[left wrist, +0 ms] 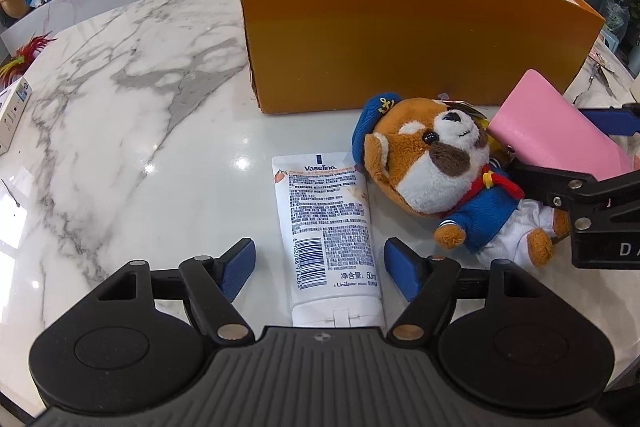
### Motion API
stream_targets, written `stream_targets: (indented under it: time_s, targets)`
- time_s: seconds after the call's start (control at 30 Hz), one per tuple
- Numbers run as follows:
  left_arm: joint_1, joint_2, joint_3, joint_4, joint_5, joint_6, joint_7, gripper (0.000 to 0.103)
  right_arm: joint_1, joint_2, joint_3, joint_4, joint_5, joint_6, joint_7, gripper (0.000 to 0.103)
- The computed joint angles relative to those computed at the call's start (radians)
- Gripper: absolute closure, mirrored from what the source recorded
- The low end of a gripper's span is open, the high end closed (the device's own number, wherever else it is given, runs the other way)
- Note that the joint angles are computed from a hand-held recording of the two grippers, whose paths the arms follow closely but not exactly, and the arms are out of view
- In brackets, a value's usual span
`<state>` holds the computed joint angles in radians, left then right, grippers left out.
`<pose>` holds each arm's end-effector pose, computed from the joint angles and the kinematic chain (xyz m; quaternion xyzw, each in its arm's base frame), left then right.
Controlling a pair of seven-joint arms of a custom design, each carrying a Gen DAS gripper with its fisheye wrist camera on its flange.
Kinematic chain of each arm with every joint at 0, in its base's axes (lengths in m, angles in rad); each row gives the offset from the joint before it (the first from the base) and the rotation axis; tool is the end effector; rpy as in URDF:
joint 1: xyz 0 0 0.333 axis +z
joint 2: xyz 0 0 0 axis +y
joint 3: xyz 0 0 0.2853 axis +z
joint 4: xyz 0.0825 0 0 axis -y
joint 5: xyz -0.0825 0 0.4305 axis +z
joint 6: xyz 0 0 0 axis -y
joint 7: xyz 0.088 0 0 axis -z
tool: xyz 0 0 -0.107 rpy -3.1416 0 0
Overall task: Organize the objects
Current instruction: 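Grasp the white Vaseline tube with the left tool while the right tool grasps the pink case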
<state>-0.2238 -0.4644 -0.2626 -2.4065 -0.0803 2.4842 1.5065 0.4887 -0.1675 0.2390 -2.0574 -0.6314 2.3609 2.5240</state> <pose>0.4489 -0.2425 0.4914 -0.5424 0.7979 -0.2147 0.1519 0.4473 0.3954 0.5156 -0.7036 0.6154 -0.2698 0.2311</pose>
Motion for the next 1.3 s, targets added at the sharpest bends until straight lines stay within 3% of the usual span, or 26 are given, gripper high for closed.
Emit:
stream_targets:
  time_s: [0.47, 0.6, 0.67, 1.3]
  targets:
    - [-0.003, -0.002, 0.005, -0.005, -0.006, 0.008, 0.008, 0.019, -0.005, -0.006, -0.003, -0.012, 0.012, 0.02, 0.014, 0.016]
    - [-0.018, -0.01, 0.017, -0.007, -0.027, 0.002, 0.05, 0.033, -0.009, -0.012, -0.008, -0.02, 0.027, 0.036, 0.026, 0.017]
    - [-0.019, -0.013, 0.016, -0.009, -0.032, 0.004, 0.061, 0.047, -0.013, -0.018, -0.01, -0.026, 0.034, 0.047, 0.038, 0.018]
    - [-0.01, -0.027, 0.026, -0.006, -0.064, -0.024, 0.08, 0.048, -0.046, -0.098, 0.001, -0.081, 0.026, 0.096, 0.084, 0.019]
